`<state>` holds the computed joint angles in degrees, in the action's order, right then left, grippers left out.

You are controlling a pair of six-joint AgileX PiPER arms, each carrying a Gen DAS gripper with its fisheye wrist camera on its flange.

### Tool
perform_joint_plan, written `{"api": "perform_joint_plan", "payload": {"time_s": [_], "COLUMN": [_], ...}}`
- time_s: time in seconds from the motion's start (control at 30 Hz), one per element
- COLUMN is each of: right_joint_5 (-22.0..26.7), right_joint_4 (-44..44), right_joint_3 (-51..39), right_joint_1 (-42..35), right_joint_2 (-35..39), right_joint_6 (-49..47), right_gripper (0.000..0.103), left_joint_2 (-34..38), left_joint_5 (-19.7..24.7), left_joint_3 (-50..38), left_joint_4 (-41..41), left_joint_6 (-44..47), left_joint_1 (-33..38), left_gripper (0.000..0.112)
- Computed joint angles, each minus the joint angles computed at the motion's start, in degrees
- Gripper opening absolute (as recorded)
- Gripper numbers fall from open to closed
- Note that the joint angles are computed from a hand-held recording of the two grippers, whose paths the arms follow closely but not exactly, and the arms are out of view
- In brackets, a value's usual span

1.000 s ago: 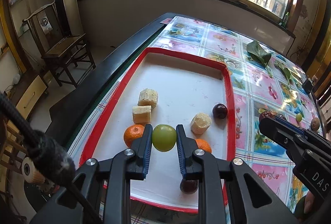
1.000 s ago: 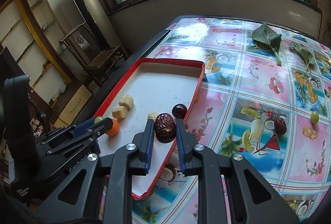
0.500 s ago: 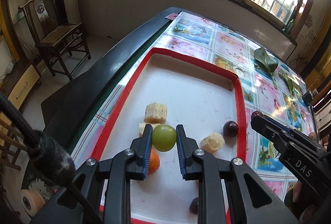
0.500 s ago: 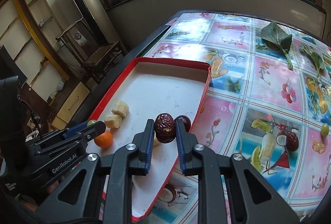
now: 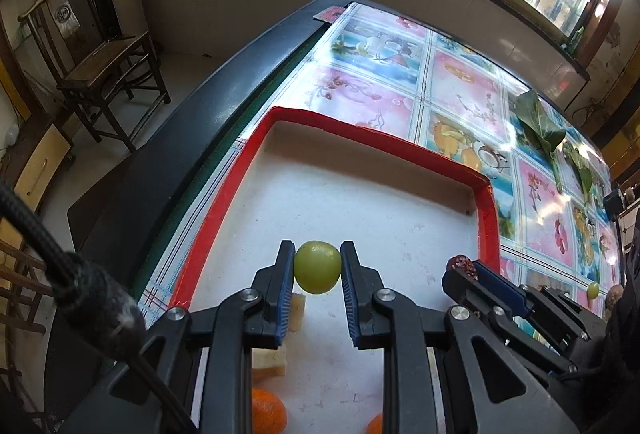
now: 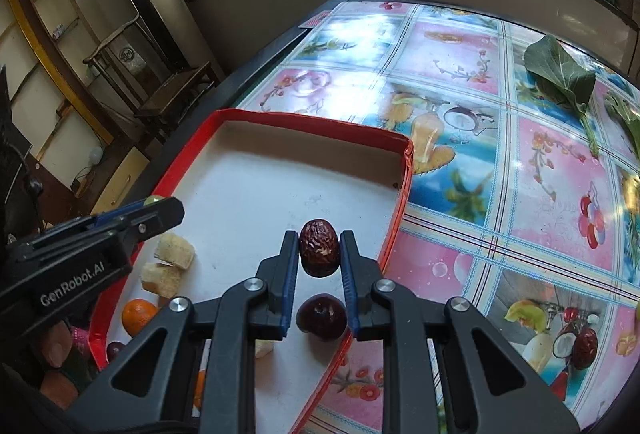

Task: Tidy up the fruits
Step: 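Open the right gripper to drop the red date into the tray while the left holds the grape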

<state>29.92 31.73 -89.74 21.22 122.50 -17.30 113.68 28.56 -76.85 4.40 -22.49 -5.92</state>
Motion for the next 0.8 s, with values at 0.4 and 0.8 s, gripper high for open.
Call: {"api": "perform_joint_plan", "payload": {"time_s": [0.4,0.8], "right_joint_5": [-0.2,-0.1], "right_joint_4": [-5.5,8.4], "right_joint_3": [-2.8,2.1], "right_joint_1": [1.7,-1.3], "right_joint_2": [2.6,-0.8], "right_joint_6": [1.1,-8.6], "right_gripper": [0.023,0.036], "left_joint_2": [3.9,-0.1], "left_joint_5": [2.5,1.9], "left_joint_3": [-3.1,-0.1], "left_joint_4": [-3.1,-2.3], "left_joint_6": [3.7,1.7], "left_joint_1": [0.2,-0.1], "left_gripper": [0.022,0.022]}}
